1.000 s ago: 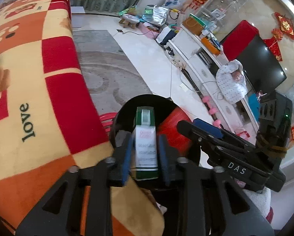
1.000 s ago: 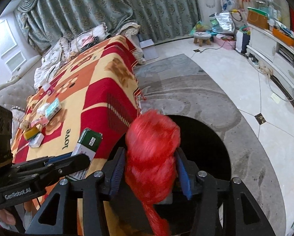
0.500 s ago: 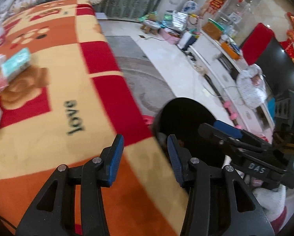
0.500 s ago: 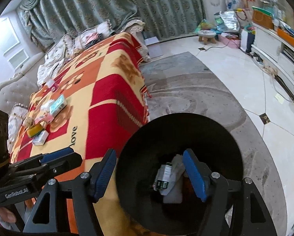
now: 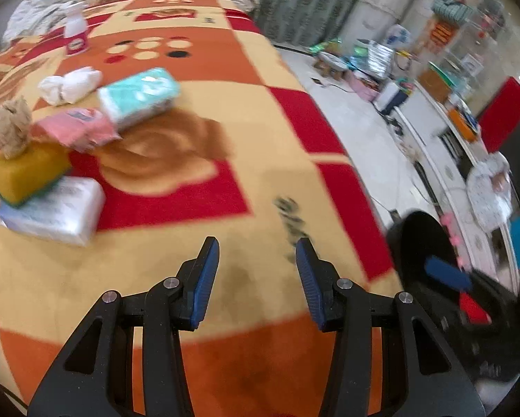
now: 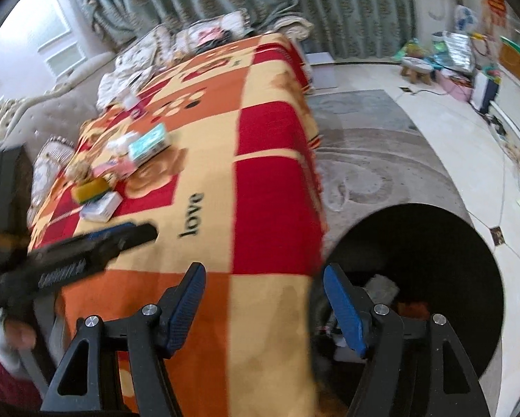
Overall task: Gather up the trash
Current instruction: 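Move both grippers back over the bed toward the sponge and paper, then grasp the yellow-green sponge with left gripper while right grasps the crumpled beige paper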
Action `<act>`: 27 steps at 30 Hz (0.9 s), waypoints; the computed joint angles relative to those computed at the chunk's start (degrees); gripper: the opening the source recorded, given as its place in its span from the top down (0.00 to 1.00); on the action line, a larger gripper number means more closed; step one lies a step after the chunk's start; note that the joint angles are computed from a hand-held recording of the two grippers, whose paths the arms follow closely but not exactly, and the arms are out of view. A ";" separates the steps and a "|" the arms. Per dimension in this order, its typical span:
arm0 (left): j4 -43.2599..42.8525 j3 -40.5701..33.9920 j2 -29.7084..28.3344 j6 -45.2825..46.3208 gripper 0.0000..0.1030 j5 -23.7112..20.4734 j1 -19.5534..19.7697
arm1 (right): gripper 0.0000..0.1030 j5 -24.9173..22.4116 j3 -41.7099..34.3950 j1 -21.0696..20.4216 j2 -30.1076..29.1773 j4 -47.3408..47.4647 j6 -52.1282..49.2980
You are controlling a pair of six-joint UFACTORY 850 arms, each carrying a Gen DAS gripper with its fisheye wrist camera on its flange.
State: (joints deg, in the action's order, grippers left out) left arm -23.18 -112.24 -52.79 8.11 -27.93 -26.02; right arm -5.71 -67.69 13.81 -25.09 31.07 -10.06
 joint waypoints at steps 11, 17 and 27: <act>10.75 -15.52 -9.79 -13.28 0.57 -6.31 4.84 | 0.34 -4.16 -7.28 2.81 -5.29 -0.71 -2.22; 11.04 4.05 1.75 -12.19 0.57 0.89 8.96 | 0.34 -6.19 -11.34 3.57 -8.05 4.63 -8.20; 11.93 22.22 13.86 -13.89 0.57 8.19 16.48 | 0.34 -12.55 -25.34 7.77 -17.40 6.78 -12.78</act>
